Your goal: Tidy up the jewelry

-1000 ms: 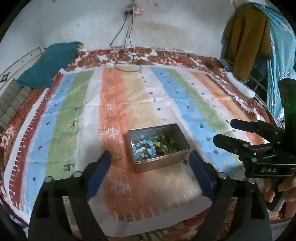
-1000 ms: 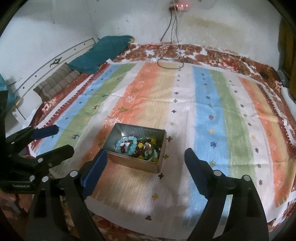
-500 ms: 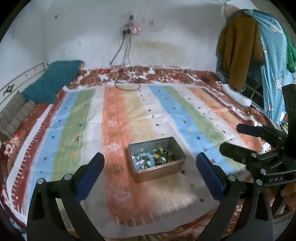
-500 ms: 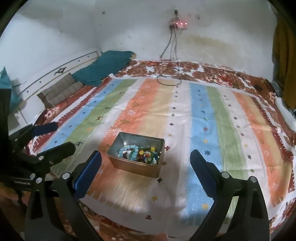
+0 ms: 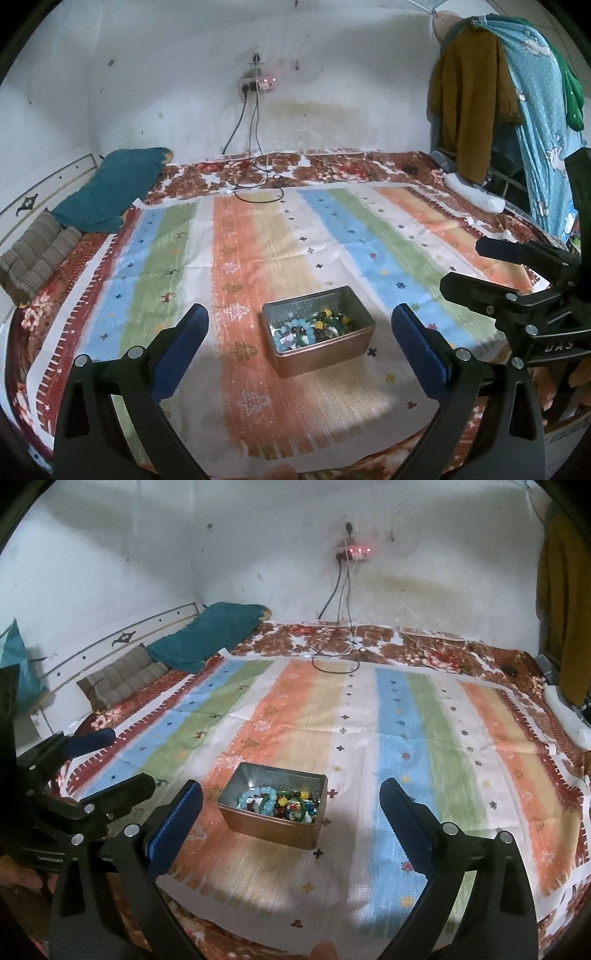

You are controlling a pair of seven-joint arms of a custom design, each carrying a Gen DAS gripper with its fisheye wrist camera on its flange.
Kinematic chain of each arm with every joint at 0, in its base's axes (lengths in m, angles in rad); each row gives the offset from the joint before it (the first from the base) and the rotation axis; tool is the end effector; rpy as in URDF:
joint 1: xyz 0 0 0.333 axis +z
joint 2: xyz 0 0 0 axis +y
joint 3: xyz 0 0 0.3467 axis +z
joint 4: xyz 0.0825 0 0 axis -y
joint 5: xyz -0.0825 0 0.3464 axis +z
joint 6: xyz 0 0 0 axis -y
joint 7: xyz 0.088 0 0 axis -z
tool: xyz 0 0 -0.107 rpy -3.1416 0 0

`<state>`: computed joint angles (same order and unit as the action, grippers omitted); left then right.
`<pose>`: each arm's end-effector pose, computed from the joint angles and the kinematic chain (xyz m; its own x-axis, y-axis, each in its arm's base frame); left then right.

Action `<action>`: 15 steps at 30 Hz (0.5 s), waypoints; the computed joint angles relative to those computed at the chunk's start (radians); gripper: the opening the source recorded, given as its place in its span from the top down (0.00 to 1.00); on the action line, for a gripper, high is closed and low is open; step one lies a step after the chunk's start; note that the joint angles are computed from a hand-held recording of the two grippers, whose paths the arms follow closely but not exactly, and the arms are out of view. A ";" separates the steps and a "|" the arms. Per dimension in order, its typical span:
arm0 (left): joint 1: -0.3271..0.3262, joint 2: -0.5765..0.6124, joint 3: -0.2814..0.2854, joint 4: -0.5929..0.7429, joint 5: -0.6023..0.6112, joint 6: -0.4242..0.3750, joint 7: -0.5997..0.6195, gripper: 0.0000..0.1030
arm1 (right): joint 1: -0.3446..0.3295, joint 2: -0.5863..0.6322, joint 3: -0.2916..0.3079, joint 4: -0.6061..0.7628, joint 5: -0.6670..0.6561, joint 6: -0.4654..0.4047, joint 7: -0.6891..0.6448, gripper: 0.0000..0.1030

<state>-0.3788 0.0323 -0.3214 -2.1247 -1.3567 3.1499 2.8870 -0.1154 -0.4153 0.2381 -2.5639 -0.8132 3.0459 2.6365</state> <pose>0.4598 -0.2714 0.5109 -0.6213 -0.7826 0.0395 -0.4519 0.3166 -0.8340 0.3884 0.1164 0.5347 -0.1051 -0.9922 -0.0666 -0.5900 0.1161 -0.7990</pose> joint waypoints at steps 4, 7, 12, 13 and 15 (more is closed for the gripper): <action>-0.001 0.001 0.000 -0.003 0.018 0.006 -0.029 0.06 | 0.023 0.000 -0.022 -0.011 0.029 0.015 -0.021 0.05; -0.003 0.003 -0.003 -0.004 0.025 0.020 -0.041 0.06 | -0.012 -0.011 0.005 -0.019 0.022 0.035 -0.009 0.05; 0.004 0.005 -0.005 -0.001 0.032 0.024 -0.054 0.05 | -0.063 -0.025 0.051 -0.025 0.012 0.056 0.004 0.05; 0.005 0.005 -0.005 -0.001 0.032 0.023 -0.053 0.05 | -0.070 -0.027 0.059 -0.026 0.010 0.059 0.004 0.05; 0.006 0.004 -0.005 0.000 0.023 0.023 -0.043 0.06 | -0.071 -0.026 0.063 -0.026 0.014 0.062 -0.003 0.05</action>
